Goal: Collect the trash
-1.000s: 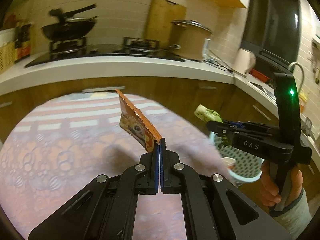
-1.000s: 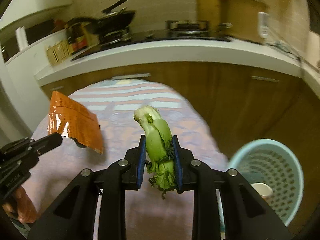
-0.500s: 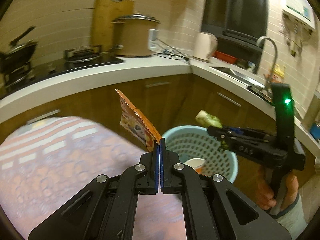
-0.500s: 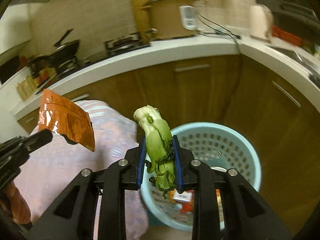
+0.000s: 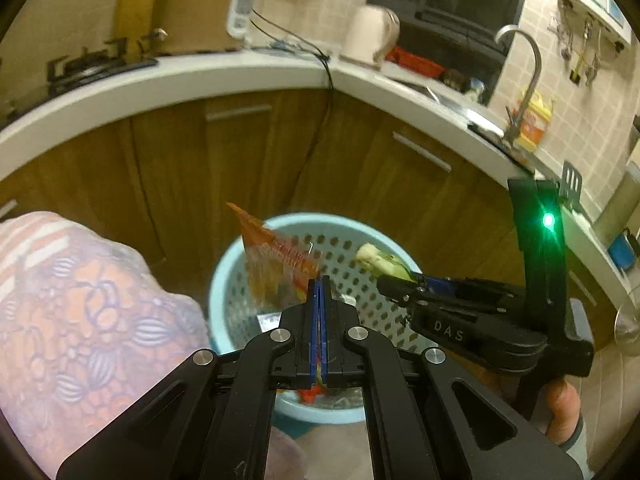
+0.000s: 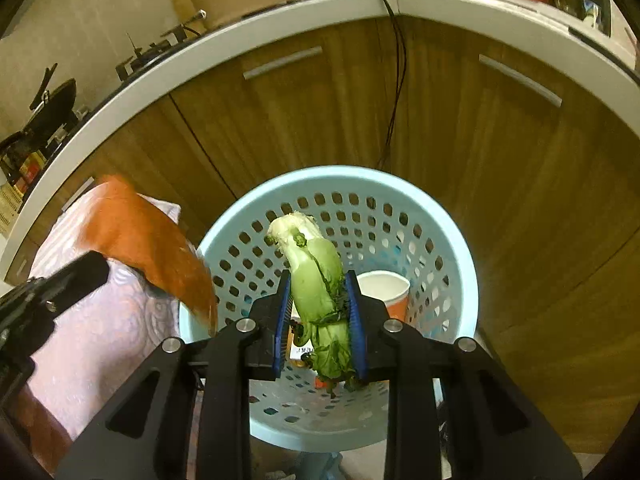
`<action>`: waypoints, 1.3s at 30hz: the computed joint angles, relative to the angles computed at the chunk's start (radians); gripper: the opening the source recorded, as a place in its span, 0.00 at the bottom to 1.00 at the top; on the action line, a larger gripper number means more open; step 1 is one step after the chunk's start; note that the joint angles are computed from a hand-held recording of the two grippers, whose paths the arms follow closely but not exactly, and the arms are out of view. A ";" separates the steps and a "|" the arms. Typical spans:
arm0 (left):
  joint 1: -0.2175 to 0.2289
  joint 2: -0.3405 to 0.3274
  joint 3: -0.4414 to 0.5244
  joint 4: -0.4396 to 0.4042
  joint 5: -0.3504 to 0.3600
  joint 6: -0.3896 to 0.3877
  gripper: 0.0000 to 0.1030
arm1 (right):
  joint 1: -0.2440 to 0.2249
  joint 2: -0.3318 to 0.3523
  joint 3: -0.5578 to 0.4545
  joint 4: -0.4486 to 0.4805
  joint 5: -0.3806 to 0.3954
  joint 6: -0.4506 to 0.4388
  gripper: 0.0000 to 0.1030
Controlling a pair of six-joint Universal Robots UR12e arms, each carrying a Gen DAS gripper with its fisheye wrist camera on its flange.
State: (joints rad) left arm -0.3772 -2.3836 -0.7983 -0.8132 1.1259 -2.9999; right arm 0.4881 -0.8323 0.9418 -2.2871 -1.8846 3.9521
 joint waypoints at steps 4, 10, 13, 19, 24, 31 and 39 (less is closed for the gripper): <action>0.000 -0.007 0.004 0.007 0.027 -0.027 0.34 | -0.003 -0.002 0.005 0.013 0.000 0.031 0.61; 0.008 0.017 -0.039 0.054 0.050 -0.031 0.43 | 0.008 -0.001 -0.003 -0.009 -0.027 0.011 0.61; 0.016 0.050 -0.099 0.127 0.063 -0.059 0.56 | 0.017 0.001 -0.017 -0.019 -0.039 -0.013 0.61; 0.030 0.119 -0.218 0.282 0.145 -0.127 0.75 | 0.043 0.018 -0.069 -0.028 -0.073 -0.051 0.61; 0.038 0.168 -0.303 0.413 0.266 -0.167 0.84 | 0.075 0.049 -0.142 -0.011 -0.144 -0.093 0.65; 0.045 0.217 -0.402 0.528 0.345 -0.171 0.87 | 0.117 0.090 -0.220 -0.002 -0.247 -0.128 0.66; 0.054 0.236 -0.461 0.604 0.336 -0.140 0.87 | 0.157 0.113 -0.255 -0.021 -0.385 -0.135 0.66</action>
